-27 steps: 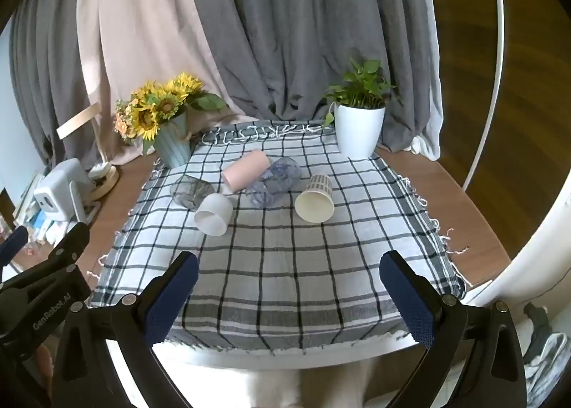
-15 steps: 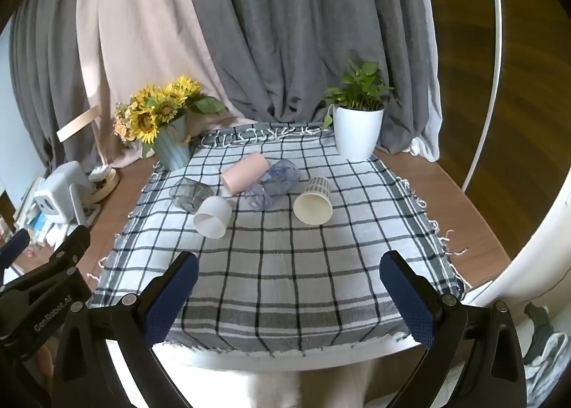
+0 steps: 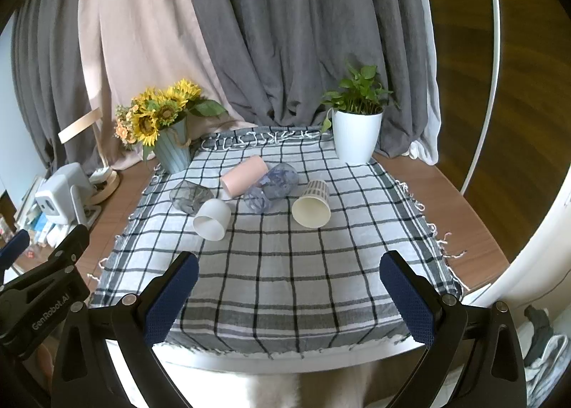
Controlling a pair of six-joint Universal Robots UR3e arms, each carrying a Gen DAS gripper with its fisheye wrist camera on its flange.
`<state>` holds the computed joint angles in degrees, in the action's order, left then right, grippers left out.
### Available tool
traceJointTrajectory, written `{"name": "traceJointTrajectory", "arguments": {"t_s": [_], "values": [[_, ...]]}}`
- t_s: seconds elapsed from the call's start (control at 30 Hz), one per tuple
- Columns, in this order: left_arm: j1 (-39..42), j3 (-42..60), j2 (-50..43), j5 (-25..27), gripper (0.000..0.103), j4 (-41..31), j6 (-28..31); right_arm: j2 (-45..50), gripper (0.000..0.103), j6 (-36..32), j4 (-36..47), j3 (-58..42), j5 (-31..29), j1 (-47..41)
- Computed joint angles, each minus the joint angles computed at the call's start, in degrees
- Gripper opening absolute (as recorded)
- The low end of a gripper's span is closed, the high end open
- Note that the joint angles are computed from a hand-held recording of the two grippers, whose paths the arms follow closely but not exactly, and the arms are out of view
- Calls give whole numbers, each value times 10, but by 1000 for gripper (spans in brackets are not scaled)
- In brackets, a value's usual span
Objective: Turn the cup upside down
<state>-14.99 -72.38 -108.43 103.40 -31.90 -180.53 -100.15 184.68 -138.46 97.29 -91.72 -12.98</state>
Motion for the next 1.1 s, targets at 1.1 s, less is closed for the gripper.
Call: {"name": "traceJointTrajectory", "arguments": {"t_s": [1.1], "values": [[-10, 3, 2, 10, 103, -4, -7, -13, 102, -5, -4, 9, 6, -7]]}}
